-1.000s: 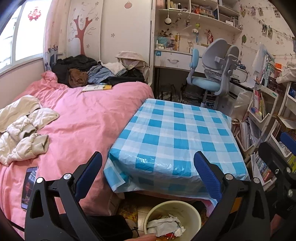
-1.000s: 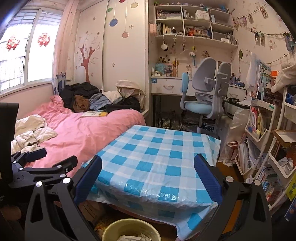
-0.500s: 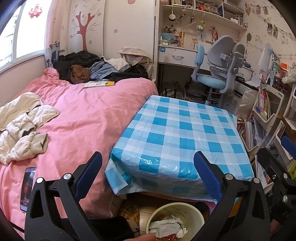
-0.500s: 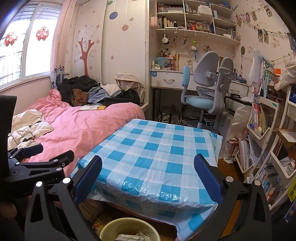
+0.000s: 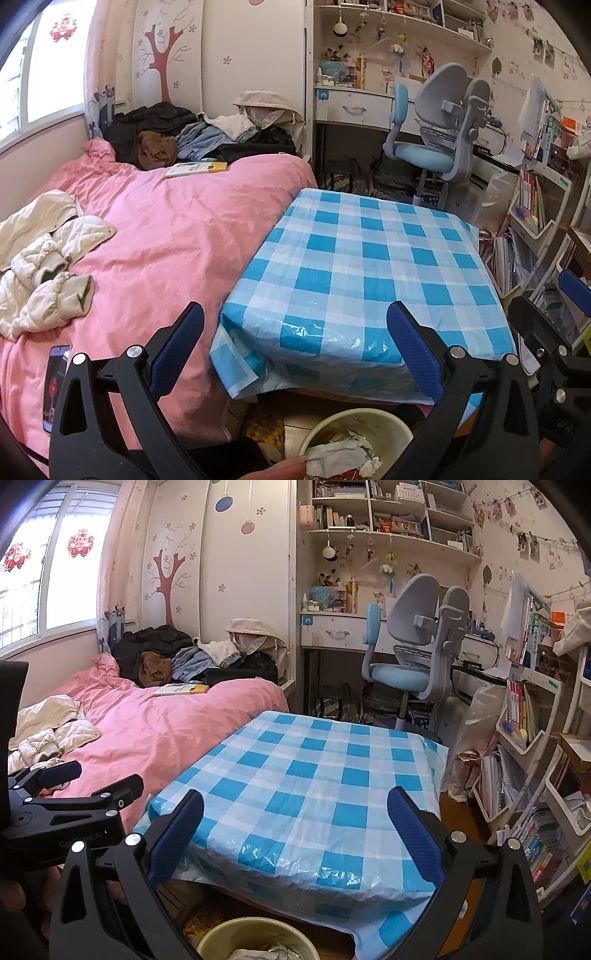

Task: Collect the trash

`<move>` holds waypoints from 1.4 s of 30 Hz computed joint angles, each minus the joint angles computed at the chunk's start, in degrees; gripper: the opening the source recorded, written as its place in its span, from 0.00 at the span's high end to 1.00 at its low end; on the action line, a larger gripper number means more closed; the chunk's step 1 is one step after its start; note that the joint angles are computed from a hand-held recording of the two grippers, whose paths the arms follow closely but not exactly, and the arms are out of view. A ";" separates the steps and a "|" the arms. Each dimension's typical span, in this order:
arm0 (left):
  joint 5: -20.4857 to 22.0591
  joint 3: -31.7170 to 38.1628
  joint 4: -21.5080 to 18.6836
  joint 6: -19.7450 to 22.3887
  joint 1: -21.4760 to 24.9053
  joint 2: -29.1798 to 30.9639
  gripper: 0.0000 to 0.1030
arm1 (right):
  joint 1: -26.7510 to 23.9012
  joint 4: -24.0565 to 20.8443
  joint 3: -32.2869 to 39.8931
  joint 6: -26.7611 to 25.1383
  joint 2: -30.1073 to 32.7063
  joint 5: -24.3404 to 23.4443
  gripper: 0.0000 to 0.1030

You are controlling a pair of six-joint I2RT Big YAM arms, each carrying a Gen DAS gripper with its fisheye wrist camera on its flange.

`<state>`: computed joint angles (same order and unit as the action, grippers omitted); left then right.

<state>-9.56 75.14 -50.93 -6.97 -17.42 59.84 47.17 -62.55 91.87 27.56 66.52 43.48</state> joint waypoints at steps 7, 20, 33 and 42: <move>-0.71 1.08 0.47 1.20 -0.42 1.51 0.07 | -1.61 1.37 -0.01 -0.77 0.35 -1.24 0.08; -1.15 5.50 1.36 1.14 -0.19 7.68 0.07 | -5.82 3.25 -0.28 -1.67 1.28 -4.62 0.08; -3.71 12.12 4.86 3.38 -3.08 14.72 0.07 | -10.40 5.47 0.44 -4.60 2.59 -7.18 0.08; -3.06 15.65 7.01 3.64 -4.67 18.64 0.07 | -13.56 6.15 1.86 -7.12 4.27 -9.91 0.07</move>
<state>-12.62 90.79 -43.92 -3.33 -22.09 78.48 33.61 -56.40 93.73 20.44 70.79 33.57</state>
